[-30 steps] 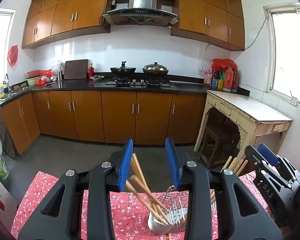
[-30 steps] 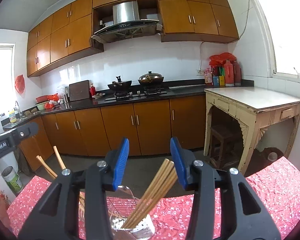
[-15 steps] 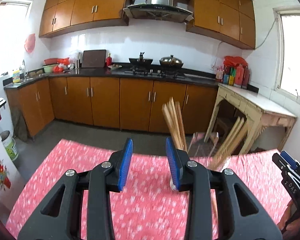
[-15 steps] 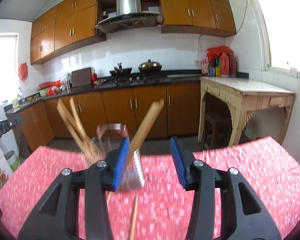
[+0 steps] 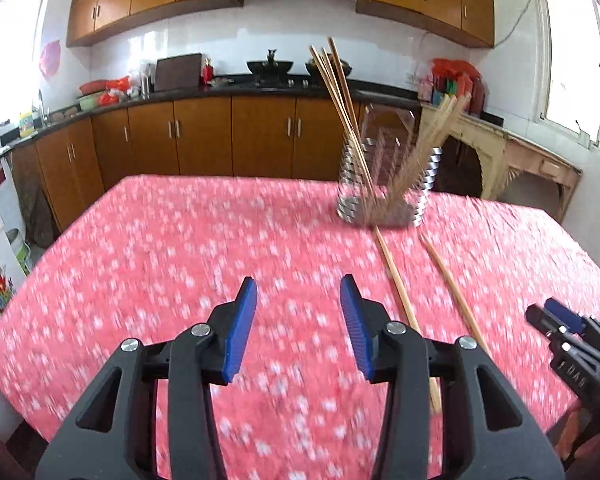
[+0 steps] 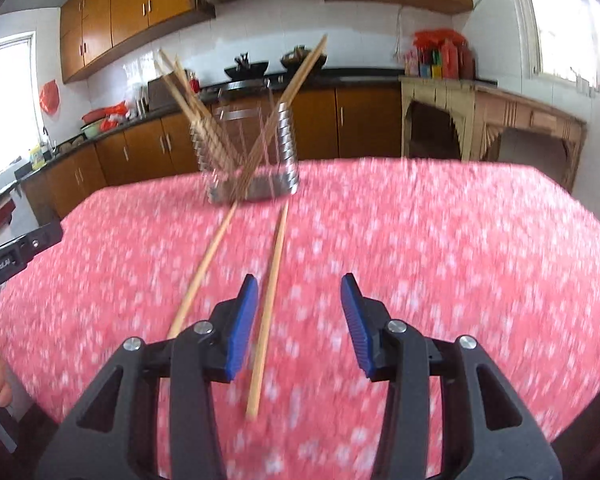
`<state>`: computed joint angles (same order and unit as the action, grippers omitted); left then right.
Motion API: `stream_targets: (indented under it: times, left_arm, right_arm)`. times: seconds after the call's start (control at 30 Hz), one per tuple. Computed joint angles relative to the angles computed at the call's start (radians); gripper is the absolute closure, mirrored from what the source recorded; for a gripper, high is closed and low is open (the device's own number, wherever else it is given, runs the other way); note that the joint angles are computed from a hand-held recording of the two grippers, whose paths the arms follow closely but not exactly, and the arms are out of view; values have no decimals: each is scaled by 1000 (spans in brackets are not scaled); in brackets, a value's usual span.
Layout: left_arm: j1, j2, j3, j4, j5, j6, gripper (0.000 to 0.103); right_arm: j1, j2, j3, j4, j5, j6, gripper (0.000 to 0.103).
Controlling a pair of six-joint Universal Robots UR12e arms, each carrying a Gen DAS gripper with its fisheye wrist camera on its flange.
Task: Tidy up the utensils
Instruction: 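Close the right tool on a chopstick while the left tool grasps the last one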
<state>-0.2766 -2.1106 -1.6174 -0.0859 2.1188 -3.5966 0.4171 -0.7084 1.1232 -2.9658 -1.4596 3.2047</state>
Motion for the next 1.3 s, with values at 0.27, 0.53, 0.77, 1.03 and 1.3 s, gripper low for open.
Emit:
stream_targets:
  times: [0.27, 0.53, 0.77, 1.03, 1.3]
  left_arm:
    - [-27, -6, -42, 15, 4, -26, 55]
    - [-44, -8, -48, 38, 4, -8, 55]
    - [-48, -24, -35, 43, -78, -20, 54]
    - [-55, -54, -3, 25, -155, -11, 54]
    - [-61, -84, 41, -32, -177, -8, 55]
  right_arm:
    - [12, -35, 113, -31, 25, -37, 64]
    - [26, -24, 123, -55, -10, -75, 85]
    - [21, -17, 125, -95, -46, -25, 95]
    - [-10, -6, 100, -74, -148, 113, 95]
    - [-14, 2, 93, -78, -136, 113, 95]
